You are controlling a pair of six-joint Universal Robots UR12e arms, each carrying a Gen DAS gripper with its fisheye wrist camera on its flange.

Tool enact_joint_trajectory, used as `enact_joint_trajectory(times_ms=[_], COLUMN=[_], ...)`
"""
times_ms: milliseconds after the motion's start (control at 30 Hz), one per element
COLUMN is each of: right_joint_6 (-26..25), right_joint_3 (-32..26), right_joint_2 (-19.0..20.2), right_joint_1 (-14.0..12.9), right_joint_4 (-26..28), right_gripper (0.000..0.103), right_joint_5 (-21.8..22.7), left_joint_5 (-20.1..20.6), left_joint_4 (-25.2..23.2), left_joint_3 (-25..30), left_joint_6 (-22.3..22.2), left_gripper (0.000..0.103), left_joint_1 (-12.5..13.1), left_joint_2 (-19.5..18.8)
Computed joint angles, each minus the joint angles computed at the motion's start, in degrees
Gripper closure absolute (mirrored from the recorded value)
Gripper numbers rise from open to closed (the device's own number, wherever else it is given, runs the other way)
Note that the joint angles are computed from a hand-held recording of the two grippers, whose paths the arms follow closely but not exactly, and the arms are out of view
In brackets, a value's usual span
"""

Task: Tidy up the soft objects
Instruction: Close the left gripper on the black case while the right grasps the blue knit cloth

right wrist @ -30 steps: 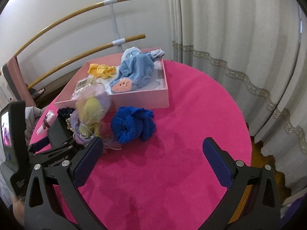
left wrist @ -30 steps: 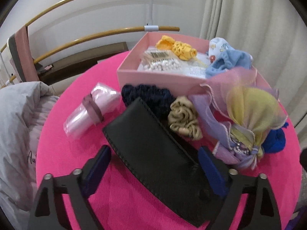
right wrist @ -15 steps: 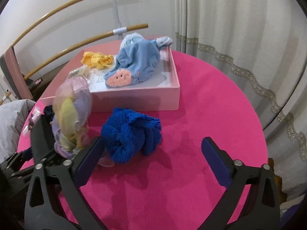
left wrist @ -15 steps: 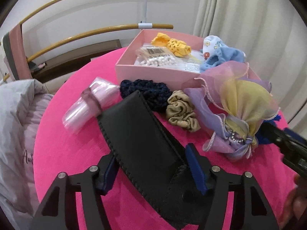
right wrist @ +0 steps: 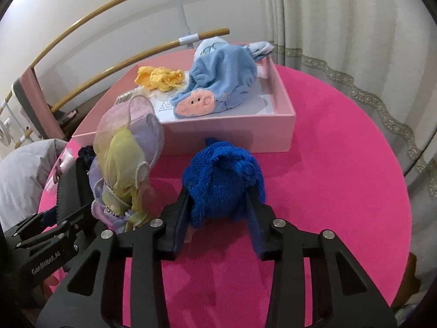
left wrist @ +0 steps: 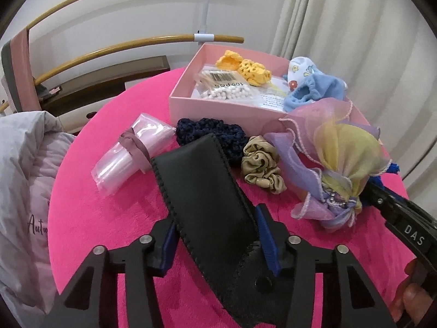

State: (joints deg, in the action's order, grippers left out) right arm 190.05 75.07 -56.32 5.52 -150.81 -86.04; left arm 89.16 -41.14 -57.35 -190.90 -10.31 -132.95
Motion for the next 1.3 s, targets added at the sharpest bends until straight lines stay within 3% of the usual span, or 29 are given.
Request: enact_joint_trajectory(times_ms=[667, 1067, 1300], right_joint_6=[2.40, -0.44, -1.82], right_joint_3=[7.82, 6.72, 4.10], right_joint_2=[-6.55, -7.80, -7.18], right_joint_1=[-0.38, 0.66, 0.81], right_joint_4=[-7.09, -10.45, -11.49], right_gripper=[0.069, 0.069, 0.069], right_joint_5=[-2.40, -2.54, -0.87], left_joint_5=[-1.15, -0.37, -0.16], left_joint_4=[6.83, 11.45, 13.72], left_joint_3=[-8.05, -9.76, -7.67], left_joint_6=[1.74, 3.67, 5.52], left_gripper=[0.063, 0.063, 0.063], left_joint_1=[0.10, -0.15, -0.03], left_joint_2=[6.30, 9.10, 9.26])
